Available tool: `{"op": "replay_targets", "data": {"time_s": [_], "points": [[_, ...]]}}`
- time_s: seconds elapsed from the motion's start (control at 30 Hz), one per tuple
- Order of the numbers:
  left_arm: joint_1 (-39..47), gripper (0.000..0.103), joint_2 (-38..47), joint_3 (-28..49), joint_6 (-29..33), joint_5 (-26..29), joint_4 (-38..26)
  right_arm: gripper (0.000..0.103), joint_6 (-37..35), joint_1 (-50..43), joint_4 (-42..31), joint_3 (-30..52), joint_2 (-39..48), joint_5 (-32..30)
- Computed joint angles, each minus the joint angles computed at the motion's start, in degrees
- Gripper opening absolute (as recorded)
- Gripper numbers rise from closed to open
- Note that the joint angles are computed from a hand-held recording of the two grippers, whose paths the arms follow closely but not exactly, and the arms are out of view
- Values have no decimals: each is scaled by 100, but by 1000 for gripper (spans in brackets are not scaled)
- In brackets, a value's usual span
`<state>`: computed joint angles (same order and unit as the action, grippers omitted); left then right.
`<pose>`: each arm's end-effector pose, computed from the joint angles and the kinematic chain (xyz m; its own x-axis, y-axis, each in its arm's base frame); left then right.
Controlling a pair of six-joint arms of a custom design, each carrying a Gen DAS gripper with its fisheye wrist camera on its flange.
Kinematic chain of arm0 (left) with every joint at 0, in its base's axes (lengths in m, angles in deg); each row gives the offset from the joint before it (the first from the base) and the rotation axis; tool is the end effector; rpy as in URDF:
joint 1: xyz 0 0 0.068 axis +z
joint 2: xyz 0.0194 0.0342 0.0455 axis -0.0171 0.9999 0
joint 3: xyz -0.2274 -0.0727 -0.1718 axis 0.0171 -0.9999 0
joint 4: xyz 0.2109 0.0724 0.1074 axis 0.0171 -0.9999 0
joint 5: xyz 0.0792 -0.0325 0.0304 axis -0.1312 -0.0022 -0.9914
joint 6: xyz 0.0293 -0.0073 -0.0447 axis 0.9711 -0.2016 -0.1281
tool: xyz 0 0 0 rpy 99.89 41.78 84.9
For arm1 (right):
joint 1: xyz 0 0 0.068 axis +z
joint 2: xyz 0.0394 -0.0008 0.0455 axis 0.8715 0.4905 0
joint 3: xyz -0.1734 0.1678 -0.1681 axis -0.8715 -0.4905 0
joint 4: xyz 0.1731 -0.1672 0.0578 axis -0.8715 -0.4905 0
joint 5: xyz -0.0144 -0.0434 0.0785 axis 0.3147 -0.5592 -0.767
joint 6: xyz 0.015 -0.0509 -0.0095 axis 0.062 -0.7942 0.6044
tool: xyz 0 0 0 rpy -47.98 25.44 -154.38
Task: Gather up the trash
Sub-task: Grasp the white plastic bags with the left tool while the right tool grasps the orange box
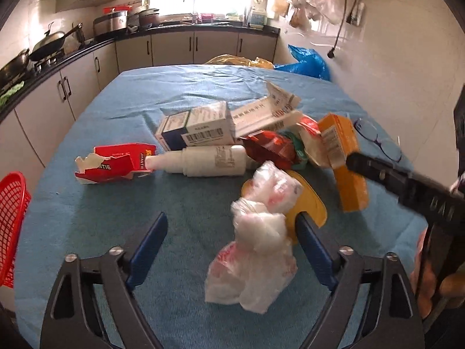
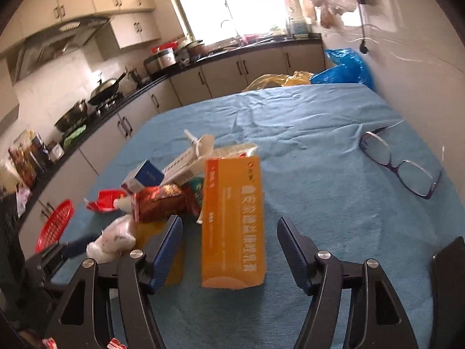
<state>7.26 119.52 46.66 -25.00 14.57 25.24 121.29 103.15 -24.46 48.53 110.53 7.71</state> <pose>0.2088 0.0138 0.1393 -0.6854 0.2728 -0.6751 0.4551 0.8842 -0.1048 0.1404 0.1068 0.1359 -0.6308 0.3209 -0.7065 0.1542 0.9442 0.2912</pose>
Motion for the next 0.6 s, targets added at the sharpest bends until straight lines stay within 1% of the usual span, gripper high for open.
{"op": "replay_targets", "data": {"time_s": [0.03,0.07,0.13,0.17,0.2,0.23,0.27,0.3,0.33,0.4,0.6], "points": [[20,75,92,43,-33,35,11,72,27,60,25,37,129,60],[120,73,223,130,-19,236,-57,72,15,67,36,52,214,101],[232,62,348,193,-49,457,-85,72,69,111,103,56,370,216],[263,60,375,191,-69,506,-42,68,108,123,138,41,414,259],[317,52,381,158,-64,568,19,63,138,122,169,22,447,293],[378,43,393,150,-47,663,41,50,155,130,190,8,483,297],[436,38,399,155,-11,755,14,50,143,104,203,10,519,248],[456,36,391,137,-20,775,41,50,159,122,220,3,542,285],[478,36,391,93,-35,767,126,50,173,158,193,5,529,337],[536,35,419,87,-20,834,138,50,291,377,63,33,496,609],[862,32,264,-56,-155,983,404,50,641,1145,-434,112,147,1682]]}}
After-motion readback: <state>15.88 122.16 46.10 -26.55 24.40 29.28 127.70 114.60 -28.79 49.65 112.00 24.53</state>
